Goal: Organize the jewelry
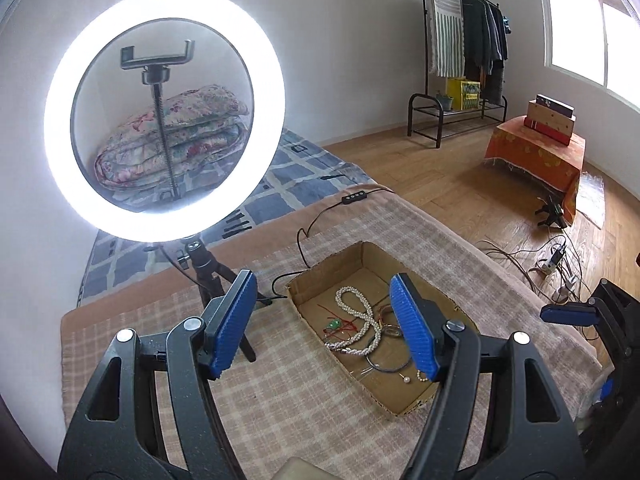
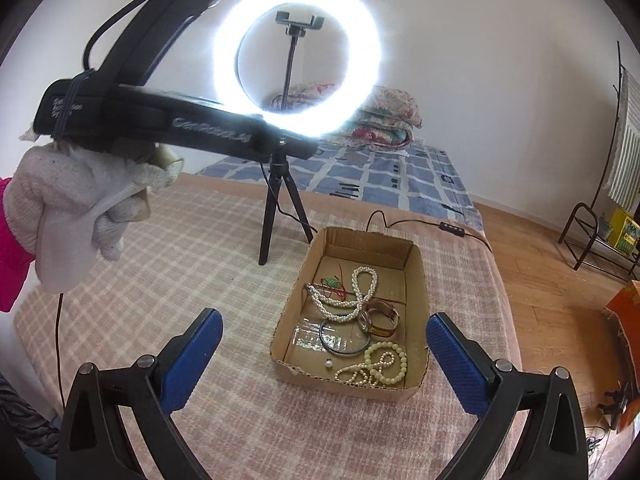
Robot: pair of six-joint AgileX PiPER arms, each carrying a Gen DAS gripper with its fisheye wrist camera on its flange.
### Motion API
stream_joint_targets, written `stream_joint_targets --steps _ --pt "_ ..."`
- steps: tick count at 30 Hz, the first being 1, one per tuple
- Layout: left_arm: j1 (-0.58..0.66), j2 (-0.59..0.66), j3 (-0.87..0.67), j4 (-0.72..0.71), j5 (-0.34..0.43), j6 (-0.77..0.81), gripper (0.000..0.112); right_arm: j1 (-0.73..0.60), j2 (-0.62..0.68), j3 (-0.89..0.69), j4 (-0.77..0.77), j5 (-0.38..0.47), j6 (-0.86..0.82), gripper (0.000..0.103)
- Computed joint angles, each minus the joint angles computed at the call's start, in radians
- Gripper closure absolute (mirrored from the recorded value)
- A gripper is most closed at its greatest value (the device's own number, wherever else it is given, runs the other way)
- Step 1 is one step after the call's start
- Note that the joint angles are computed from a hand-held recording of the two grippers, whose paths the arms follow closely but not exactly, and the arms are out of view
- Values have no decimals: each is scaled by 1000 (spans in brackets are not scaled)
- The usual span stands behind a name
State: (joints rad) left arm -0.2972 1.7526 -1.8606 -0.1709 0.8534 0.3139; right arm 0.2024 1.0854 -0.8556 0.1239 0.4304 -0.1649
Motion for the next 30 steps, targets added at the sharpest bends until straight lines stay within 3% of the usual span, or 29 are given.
stream_joint_targets --steps 5,9,12,17,23,27,30 --pt "55 -145 121 -43 -10 34 41 101 -63 -4 -241 57 273 0" --pt "98 -253 208 -70 -4 52 26 208 -105 -2 -451 124 507 0" --pt "129 -355 312 -87 -19 80 26 293 -127 -6 -590 194 675 0" --pt "204 -499 441 -137 24 120 25 446 -160 -5 -789 332 910 0" --pt "326 -641 570 -236 52 179 24 600 -179 8 -918 483 1103 0" --pt "346 -719 653 -237 54 189 11 673 -193 25 -973 555 1198 0" --pt "357 -762 711 -244 54 195 10 710 -201 34 -1002 596 1258 0"
